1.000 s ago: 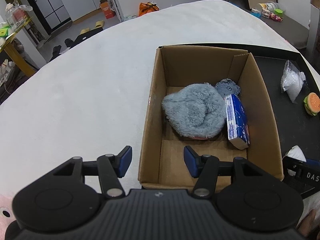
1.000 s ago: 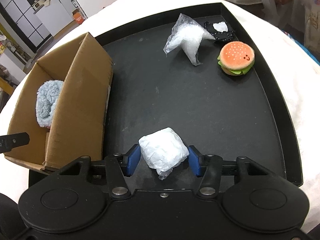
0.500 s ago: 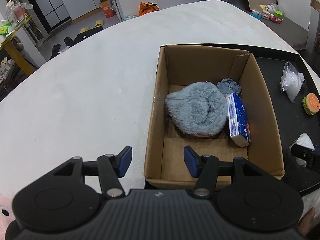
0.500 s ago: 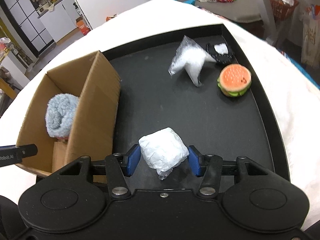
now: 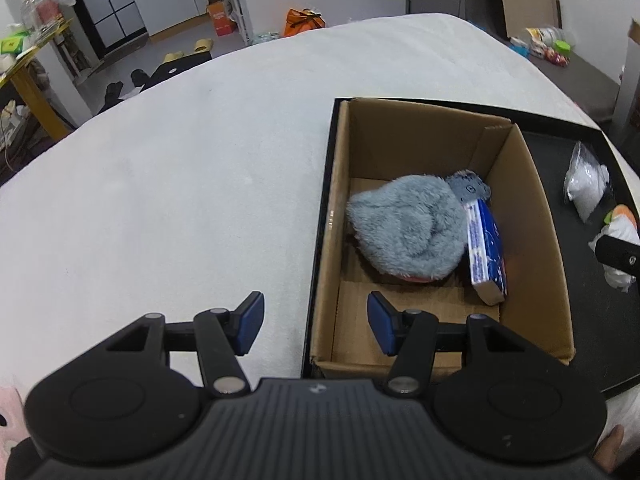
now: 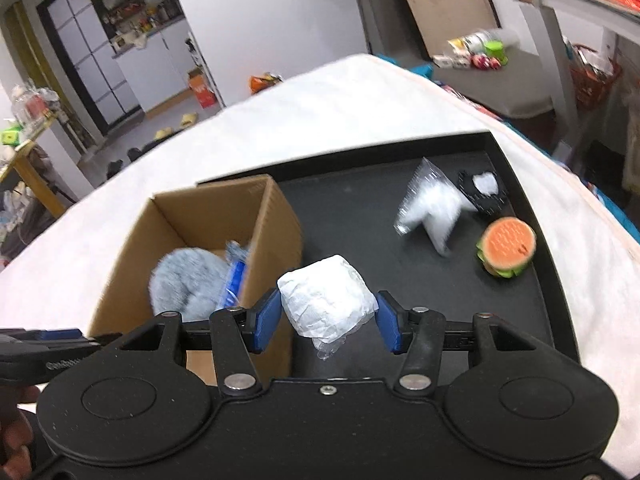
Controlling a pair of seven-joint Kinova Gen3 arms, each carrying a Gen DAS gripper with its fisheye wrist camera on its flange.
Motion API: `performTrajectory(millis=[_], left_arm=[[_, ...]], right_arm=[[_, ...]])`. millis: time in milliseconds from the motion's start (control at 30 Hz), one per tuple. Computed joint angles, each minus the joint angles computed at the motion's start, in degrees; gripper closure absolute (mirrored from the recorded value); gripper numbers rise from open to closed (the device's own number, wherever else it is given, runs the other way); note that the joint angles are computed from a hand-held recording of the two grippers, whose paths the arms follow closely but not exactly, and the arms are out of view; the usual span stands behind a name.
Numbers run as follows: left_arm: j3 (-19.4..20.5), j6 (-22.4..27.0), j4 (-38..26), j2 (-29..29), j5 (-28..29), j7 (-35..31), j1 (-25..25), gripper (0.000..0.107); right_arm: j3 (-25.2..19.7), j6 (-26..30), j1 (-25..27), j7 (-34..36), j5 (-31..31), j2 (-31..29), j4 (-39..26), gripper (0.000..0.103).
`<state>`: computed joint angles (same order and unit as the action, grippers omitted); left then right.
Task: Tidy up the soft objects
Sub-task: 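Carry the white bundle with the right gripper and drop it into the box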
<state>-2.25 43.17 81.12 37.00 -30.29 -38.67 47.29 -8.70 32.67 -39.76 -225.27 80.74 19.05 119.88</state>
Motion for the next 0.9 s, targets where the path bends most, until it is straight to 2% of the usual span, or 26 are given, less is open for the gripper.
performTrajectory(millis=[200,433,533,600,900], left_arm=[[0.4,-3.5,2.8,-1.5,1.3,0.4,-1.7,0.053],[0.6,-6.9,4.8,-2.3,2.8,-0.5,-2.7,0.057],[1.5,-8.2,5.4,-2.4,4.5,-1.9,-4.0,0.070],[2.2,-9.0,5.6,-2.4,6.2,-3.1,-5.0,0.083],[1.1,-10.9,7.1,-3.1,8.4,-4.4,-5.3,0.095]], right_arm=[[-0.6,0.6,-0.4,0.0,3.2,0.3,-1.5,0.052],[-0.8,-0.1,-0.5,4.2,2.1,1.3,-4.4,0.052],[-0.5,-1.3,-0.8,7.4,0.3,1.7,-5.9,0.052],[-0.1,-1.9,-1.3,9.6,-1.1,2.0,-6.9,0.052],[3.5,-6.0,-3.7,18.3,-8.4,3.9,-11.5,0.051]])
